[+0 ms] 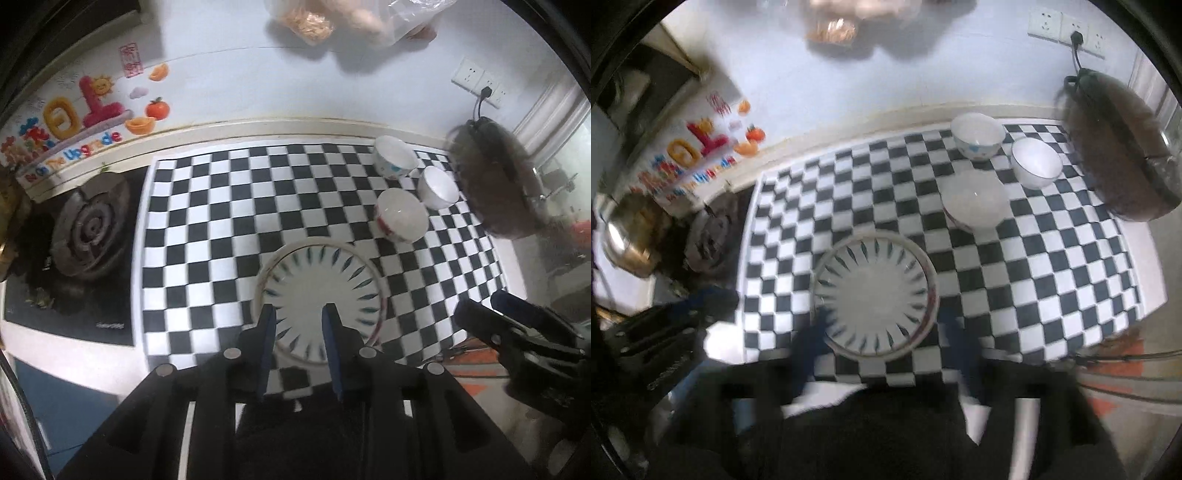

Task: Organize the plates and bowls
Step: 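Lower the plate stack onto the checkered cloth and open the right gripper, then close the right gripper on the rim of a plain white bowl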

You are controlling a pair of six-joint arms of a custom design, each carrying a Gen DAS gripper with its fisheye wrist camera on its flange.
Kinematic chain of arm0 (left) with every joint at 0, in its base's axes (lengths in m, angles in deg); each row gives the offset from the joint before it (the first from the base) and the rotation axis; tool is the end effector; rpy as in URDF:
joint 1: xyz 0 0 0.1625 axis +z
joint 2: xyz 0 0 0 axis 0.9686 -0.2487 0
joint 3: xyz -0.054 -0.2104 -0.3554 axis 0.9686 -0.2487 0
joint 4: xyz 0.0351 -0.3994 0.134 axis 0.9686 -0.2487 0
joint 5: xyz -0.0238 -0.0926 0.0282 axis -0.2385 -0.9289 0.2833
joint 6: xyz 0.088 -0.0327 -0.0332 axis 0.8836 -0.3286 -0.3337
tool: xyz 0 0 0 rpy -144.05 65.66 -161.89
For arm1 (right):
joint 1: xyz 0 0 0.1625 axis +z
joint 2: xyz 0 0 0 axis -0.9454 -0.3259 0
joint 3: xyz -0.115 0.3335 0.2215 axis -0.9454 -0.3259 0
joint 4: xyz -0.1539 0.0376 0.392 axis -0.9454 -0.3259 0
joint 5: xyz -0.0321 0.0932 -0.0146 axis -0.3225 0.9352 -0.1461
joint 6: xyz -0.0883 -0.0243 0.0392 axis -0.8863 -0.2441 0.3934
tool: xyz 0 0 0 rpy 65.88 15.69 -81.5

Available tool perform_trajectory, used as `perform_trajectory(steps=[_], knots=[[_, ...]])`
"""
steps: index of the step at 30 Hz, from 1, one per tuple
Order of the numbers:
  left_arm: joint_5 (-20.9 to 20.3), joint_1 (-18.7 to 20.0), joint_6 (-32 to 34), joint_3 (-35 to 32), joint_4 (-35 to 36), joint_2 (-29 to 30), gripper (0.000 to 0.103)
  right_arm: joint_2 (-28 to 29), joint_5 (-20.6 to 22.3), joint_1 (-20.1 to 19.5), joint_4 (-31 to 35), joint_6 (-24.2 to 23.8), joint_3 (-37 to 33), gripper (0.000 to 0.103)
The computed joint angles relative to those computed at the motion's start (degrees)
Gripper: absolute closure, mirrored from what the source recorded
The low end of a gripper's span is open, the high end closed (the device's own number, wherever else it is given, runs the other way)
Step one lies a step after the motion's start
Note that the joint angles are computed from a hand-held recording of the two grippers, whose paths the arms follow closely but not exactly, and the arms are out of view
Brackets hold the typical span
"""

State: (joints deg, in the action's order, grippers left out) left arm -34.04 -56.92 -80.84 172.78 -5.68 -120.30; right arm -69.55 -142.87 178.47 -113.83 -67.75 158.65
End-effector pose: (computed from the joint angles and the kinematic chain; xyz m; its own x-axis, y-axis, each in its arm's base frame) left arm -0.4872 -0.3667 0.1908 -0.7966 -0.0941 -0.5971 0.1847 0.9026 -0.3888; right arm 0.2094 -0.3839 0.4356 -0.8498 -0.1935 0.4902 -0.3487 0.9039 -0.2476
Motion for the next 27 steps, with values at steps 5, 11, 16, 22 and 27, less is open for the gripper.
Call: perform_trajectory(steps=[5,11,16,22,27], knots=[[3.10,3.65,3.48,-2.42,-5.40,3.89,0.079,1.32,3.78,-6.93,0.57,-3.12,-3.20,0.023],[-1.20,11.53,12.06,-10.01,-14.89,12.92,0.079,9.36,5.36,-17.98,1.03,-5.59,-11.82,0.023],[-6.88,17.87,14.86,-20.69,-14.67,23.50,0.079,20.63,5.97,-24.35,5.61,-7.56,-23.66,0.023],[-12.38,23.22,14.32,-30.18,-12.89,33.10,0.079,30.60,6.93,-27.31,9.77,-12.46,-33.14,0.047],[-13.79,25.02,13.31,-33.41,-13.39,36.59,0.080,37.13,5.93,-28.12,13.03,-13.82,-39.25,0.068]])
